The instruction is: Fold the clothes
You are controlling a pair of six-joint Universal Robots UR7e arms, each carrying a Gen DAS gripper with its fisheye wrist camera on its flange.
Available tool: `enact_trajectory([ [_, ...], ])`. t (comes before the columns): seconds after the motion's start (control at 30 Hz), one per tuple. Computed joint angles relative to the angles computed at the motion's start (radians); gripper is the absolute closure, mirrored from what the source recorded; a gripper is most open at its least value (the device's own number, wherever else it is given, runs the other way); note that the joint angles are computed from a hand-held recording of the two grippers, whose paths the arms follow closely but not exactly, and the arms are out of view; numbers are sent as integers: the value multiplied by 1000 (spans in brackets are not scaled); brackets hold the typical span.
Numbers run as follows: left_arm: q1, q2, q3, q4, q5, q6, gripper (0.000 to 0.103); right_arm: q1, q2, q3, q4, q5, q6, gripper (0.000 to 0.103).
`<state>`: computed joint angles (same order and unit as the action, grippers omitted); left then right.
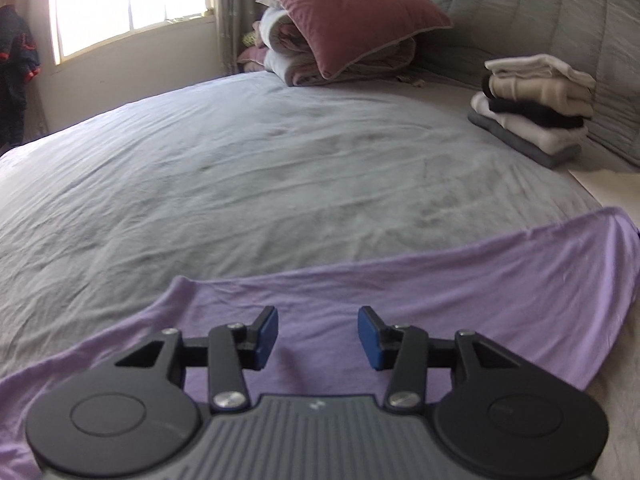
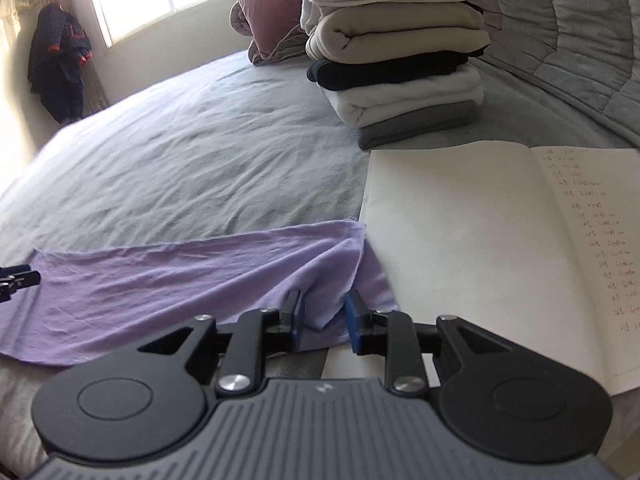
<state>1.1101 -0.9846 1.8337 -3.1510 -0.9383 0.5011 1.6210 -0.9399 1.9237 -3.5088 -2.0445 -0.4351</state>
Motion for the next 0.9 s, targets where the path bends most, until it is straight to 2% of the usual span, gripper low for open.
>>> enact_trajectory([
  [0.03,0,0,2,2,-2,3,58,5,9,-1,-13,-14,-19,76],
  [0.13,-1,-1,6,7,-4,5,58,16,17,-2,-29,-43,-63,103],
  [0.37,1,-7,7,19,-8,7,57,31,-13,-8,-21,-88,-100,103],
  [0.57,2,-16,12,29,-2,9,54,33,-24,-34,56,-167,-94,103],
  [0.63,3,-22,17,27,3,10,50,35,-27,-32,55,-166,-87,101],
  [0.7,6,-31,22,28,6,7,49,38,-32,-28,52,-161,-78,88],
  [0.8,12,-51,35,27,10,0,47,42,-35,-25,55,-147,-67,75],
  [0.83,14,-58,41,25,13,-2,47,45,-35,-23,54,-137,-65,65],
  [0.9,17,-80,58,22,19,-7,46,53,-30,-22,54,-118,-67,62],
])
